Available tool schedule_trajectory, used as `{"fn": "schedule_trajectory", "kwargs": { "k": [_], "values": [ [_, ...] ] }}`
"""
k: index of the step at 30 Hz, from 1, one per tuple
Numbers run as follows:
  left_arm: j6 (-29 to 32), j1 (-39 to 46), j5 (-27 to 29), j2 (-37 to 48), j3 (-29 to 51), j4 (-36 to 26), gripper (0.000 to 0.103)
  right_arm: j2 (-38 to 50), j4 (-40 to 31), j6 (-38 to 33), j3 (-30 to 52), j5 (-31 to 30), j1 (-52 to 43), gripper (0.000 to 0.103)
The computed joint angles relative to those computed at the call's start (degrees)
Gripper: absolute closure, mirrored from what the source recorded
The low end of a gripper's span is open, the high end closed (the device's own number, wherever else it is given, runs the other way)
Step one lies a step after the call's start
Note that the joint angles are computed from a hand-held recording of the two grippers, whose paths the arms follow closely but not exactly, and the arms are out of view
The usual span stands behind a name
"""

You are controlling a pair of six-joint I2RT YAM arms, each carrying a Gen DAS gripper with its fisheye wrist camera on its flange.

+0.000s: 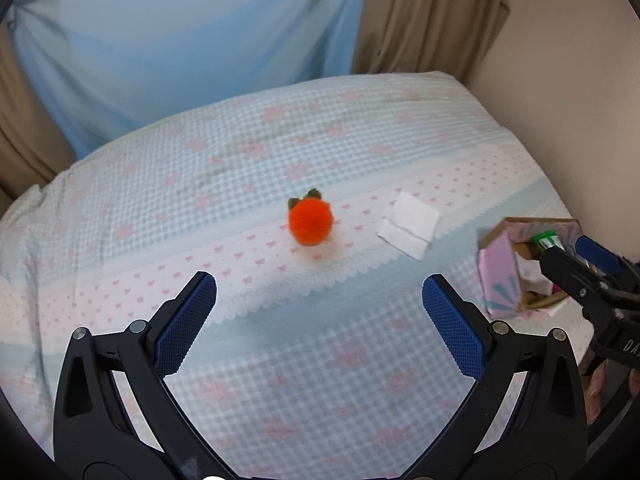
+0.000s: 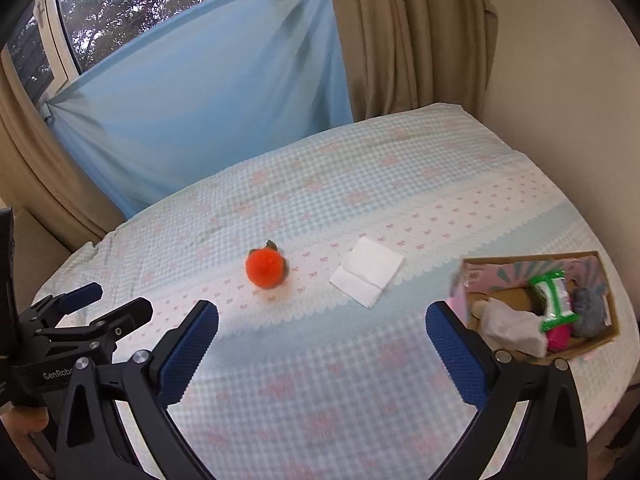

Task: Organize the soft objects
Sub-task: 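Withdraw both tools from the box toward the pompom and white wipe, then grasp the orange pompom with the left tool while the right tool grasps the white wipe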

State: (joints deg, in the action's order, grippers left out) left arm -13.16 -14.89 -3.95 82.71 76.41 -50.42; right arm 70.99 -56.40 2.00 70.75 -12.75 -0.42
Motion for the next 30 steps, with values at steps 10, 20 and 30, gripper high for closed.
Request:
{"fn": "schedule_trajectory", "kwargs": {
  "k": [10, 20, 30],
  "values": [
    [3.57, 3.92, 4.31, 20.39, -0.52, 18.77, 0.000, 15.59, 25.31, 3.97, -12.15, 6.04, 3.32, 0.000],
    [4.88, 3.44, 2.83, 43.22, 6.11, 35.15, 0.001, 39.21, 49.70, 1.33, -16.70, 8.95, 2.85, 0.000],
    [5.45, 2.28, 1.26, 59.33, 20.87, 37.14, 0.019, 54.05, 60.38, -4.85, -9.97, 10.39, 2.06, 0.000]
  ]
}}
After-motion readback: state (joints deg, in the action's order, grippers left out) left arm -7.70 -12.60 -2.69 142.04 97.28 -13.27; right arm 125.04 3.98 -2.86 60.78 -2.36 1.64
